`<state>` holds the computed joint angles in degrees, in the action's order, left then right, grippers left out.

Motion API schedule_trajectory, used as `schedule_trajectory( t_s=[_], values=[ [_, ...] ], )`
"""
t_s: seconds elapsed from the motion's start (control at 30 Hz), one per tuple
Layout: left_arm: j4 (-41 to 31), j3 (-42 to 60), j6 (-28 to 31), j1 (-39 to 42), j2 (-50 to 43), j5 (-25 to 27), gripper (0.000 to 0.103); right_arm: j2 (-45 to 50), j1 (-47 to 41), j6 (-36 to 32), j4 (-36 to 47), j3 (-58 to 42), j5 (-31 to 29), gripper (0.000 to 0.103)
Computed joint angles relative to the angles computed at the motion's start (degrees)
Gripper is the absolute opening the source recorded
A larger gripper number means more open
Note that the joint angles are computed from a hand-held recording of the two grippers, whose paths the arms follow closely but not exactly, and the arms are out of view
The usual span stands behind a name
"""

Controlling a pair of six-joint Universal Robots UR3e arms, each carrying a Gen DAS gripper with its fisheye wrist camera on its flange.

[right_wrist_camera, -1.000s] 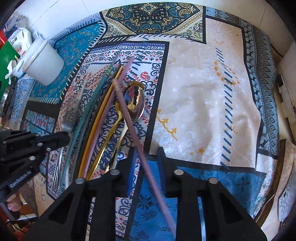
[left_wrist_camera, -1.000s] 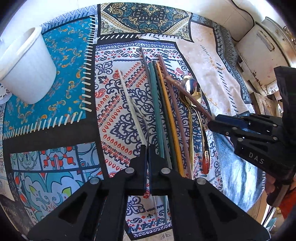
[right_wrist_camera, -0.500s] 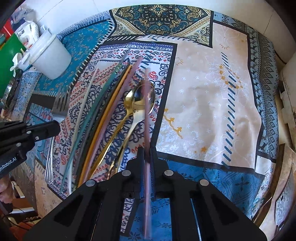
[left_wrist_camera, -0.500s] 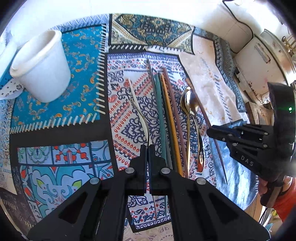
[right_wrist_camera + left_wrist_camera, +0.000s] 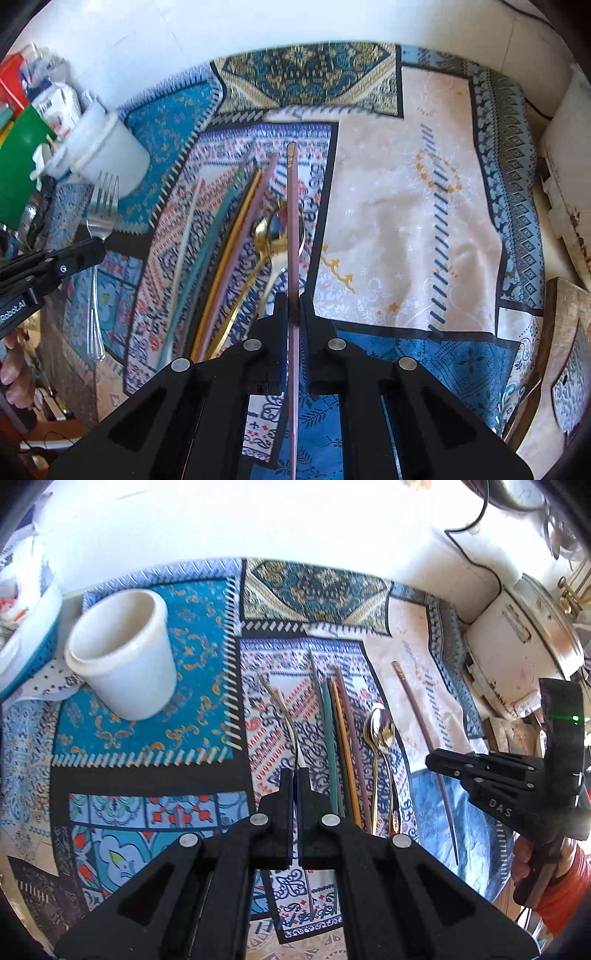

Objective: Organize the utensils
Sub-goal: 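Lift the fork with the left tool while the right tool carries the chopstick to the white cup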

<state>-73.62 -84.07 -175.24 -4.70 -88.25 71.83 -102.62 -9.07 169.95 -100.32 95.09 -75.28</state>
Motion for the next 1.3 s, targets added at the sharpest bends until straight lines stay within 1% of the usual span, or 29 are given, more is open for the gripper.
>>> schedule_trajectory(
  t_s=[0.13,0.37,0.5,0.7,0.8,0.93,1.1,1.2,1.3],
  values=[
    [-0.09,0.93,0.48,1.84,0.98,-0.43,0.0,-0.69,0.28,1.64,-0.47,-1.61,2.05,0.006],
    [-0.33,2.6,1.42,6.76,3.7,-1.56,0.0,3.1,5.72,6.48,-4.86,-7.93,2.75,0.005],
    [-0.37,4.76,2.4,10.62,4.76,-2.61,0.0,7.17,10.18,9.86,-9.13,-12.45,2.38,0.005],
    [0.59,9.02,3.45,17.23,5.05,-5.54,0.0,16.25,16.81,14.44,-14.8,-23.14,1.48,0.006],
    [1.9,11.28,3.53,19.54,4.05,-6.49,0.0,21.59,19.82,16.72,-17.08,-29.88,1.01,0.006],
    [5.01,13.71,3.35,21.32,1.95,-7.07,0.0,29.14,23.54,18.86,-18.74,-40.2,-1.24,0.006],
    [8.5,16.43,2.87,22.79,-1.81,-8.1,0.0,39.35,26.93,20.45,-18.78,-54.24,-4.86,0.006],
    [10.96,17.71,2.21,23.55,-4.88,-9.53,0.0,45.49,27.69,22.11,-18.78,-62.36,-5.46,0.006],
    [12.87,18.68,1.69,24.52,-8.19,-12.14,0.0,52.89,28.43,23.21,-15.32,-74.22,-6.8,0.006]
  ],
)
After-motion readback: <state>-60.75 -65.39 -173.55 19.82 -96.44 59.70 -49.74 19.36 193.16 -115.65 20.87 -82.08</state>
